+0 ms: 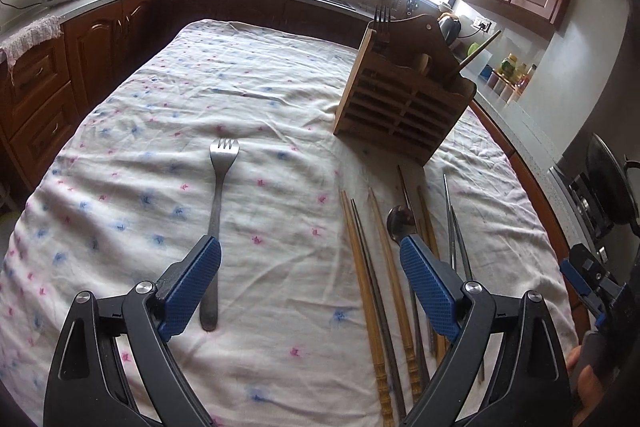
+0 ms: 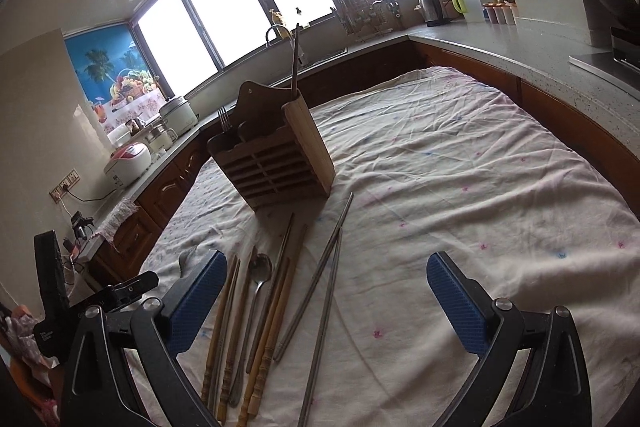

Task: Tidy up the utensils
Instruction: 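Move both tools back down toward the remaining chopsticks on the cloth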

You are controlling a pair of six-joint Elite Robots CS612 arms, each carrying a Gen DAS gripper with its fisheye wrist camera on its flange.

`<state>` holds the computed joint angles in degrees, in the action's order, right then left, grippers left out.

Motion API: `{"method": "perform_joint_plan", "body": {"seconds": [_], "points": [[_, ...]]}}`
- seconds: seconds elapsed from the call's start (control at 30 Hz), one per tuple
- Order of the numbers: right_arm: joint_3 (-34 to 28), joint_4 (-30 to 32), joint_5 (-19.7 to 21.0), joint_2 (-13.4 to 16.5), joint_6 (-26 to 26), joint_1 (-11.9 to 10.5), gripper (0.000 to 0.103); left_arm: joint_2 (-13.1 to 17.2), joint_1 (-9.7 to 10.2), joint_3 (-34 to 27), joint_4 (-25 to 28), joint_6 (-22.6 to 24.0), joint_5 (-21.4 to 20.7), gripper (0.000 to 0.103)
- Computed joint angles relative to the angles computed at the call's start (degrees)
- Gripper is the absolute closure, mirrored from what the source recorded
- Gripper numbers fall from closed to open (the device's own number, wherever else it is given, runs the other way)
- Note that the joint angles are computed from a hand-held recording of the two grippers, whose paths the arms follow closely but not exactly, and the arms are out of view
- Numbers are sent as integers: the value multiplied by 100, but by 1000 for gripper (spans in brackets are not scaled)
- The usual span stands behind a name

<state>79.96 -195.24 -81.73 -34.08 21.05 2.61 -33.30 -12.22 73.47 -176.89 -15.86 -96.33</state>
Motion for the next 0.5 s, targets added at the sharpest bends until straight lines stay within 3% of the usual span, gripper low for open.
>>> {"method": "perform_joint_plan", "body": {"seconds": [0.5], "points": [[-26, 185, -73, 59, -348, 58, 3, 19, -52, -95, 460, 300, 14, 10]]}}
